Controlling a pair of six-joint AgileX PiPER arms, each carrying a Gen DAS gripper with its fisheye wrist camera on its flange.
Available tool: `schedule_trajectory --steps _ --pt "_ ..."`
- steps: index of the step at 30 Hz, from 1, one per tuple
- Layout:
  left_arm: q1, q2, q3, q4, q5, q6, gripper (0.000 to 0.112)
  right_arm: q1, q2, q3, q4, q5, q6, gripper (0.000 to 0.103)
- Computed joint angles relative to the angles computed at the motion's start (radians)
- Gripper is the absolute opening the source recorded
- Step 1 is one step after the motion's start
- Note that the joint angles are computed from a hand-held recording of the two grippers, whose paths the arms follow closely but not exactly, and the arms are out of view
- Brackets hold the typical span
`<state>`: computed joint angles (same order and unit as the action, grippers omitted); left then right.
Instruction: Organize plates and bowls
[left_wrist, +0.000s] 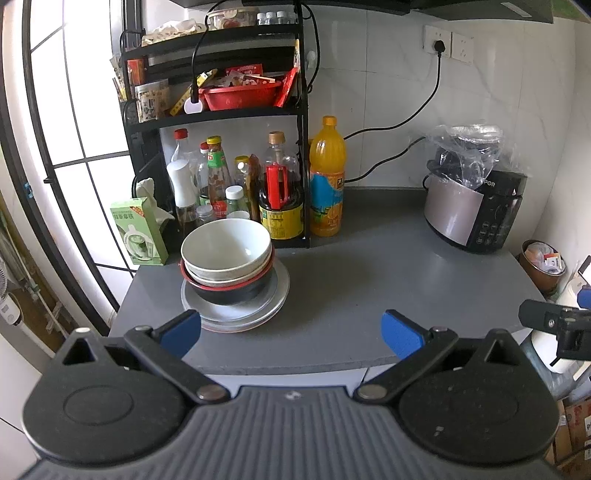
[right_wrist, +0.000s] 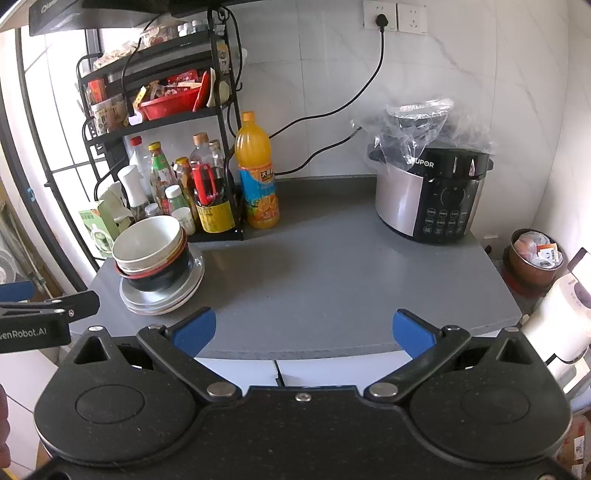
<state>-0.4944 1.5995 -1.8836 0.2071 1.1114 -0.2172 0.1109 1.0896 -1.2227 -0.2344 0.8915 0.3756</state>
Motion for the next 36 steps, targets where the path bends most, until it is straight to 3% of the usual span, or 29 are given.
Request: schedule_trajectory --steps 36 --pt "0.002 0.019 -0.033 -0.007 0.021 -0.011 0.103 0.014 0.011 0.001 -0.018 -0.006 0.009 0.103"
